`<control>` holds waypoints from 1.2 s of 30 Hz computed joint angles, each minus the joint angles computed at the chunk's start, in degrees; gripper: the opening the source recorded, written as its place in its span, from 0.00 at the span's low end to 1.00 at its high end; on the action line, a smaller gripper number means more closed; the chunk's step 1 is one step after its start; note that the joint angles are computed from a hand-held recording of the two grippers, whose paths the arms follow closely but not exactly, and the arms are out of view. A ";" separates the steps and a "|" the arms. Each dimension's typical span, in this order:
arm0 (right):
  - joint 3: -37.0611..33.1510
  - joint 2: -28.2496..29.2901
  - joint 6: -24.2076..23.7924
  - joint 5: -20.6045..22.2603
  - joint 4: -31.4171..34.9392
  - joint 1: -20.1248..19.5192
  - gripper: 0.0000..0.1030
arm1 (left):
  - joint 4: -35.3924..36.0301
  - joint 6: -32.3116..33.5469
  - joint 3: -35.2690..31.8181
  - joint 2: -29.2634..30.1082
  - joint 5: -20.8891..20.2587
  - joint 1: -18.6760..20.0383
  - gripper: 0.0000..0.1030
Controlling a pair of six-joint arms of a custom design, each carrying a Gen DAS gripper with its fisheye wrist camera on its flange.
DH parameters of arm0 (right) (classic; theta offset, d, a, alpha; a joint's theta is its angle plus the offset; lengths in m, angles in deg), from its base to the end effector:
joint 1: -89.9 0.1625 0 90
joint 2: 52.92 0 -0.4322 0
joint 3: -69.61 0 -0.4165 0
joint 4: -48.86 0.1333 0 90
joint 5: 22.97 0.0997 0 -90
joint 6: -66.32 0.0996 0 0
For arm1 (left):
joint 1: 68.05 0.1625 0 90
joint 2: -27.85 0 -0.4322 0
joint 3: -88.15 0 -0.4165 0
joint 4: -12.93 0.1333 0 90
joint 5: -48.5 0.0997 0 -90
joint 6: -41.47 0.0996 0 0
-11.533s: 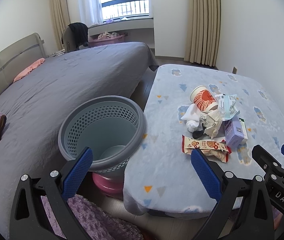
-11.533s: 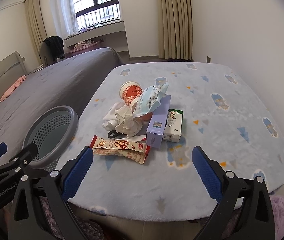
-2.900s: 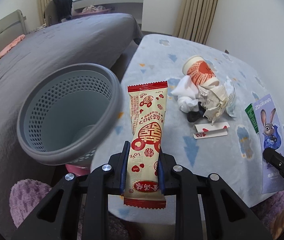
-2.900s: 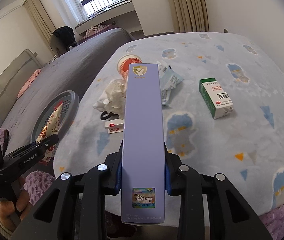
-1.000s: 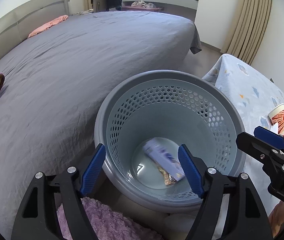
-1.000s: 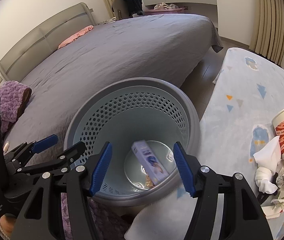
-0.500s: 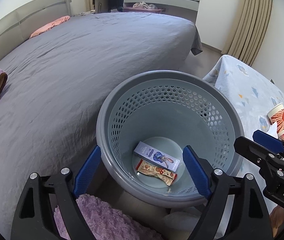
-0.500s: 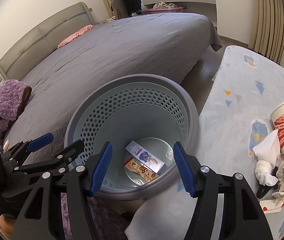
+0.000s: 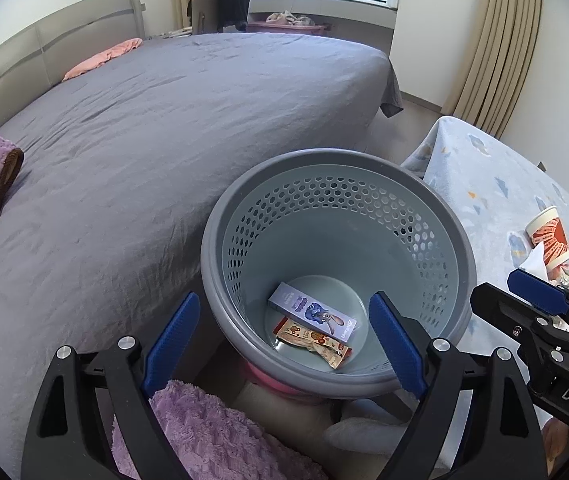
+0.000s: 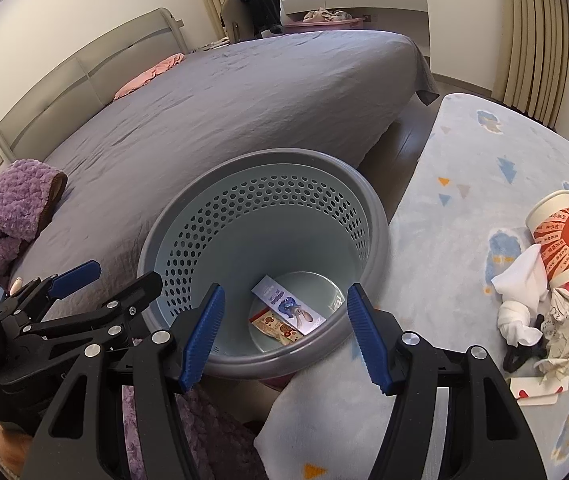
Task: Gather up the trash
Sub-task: 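Withdraw both grippers from the wastebasket back toward the table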
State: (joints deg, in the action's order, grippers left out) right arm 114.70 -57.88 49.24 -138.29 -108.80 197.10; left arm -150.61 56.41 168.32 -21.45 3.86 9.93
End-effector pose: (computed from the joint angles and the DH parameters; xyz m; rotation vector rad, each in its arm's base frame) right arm 0.3466 -0.8129 -0.1023 0.6371 -2.5571 0.6452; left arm 0.0414 -0.7859 0.2926 0.1642 2.2307 -0.8385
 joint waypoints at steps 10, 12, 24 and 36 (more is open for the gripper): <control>8.43 -4.53 0.60 -0.51 -5.84 0.56 0.59 | -2.36 0.91 4.39 -2.64 -0.48 -1.47 0.84; 10.52 -5.64 0.63 -0.86 -7.23 0.66 0.59 | -2.70 0.89 5.35 -3.20 -0.88 -1.79 0.84; 22.58 -11.88 2.00 -3.12 -15.98 1.00 0.59 | -3.83 0.85 11.19 -6.36 -2.41 -4.13 0.84; 34.60 -18.82 3.68 -4.77 -24.51 0.18 0.59 | -4.74 0.93 16.03 -7.54 -3.65 -6.86 0.86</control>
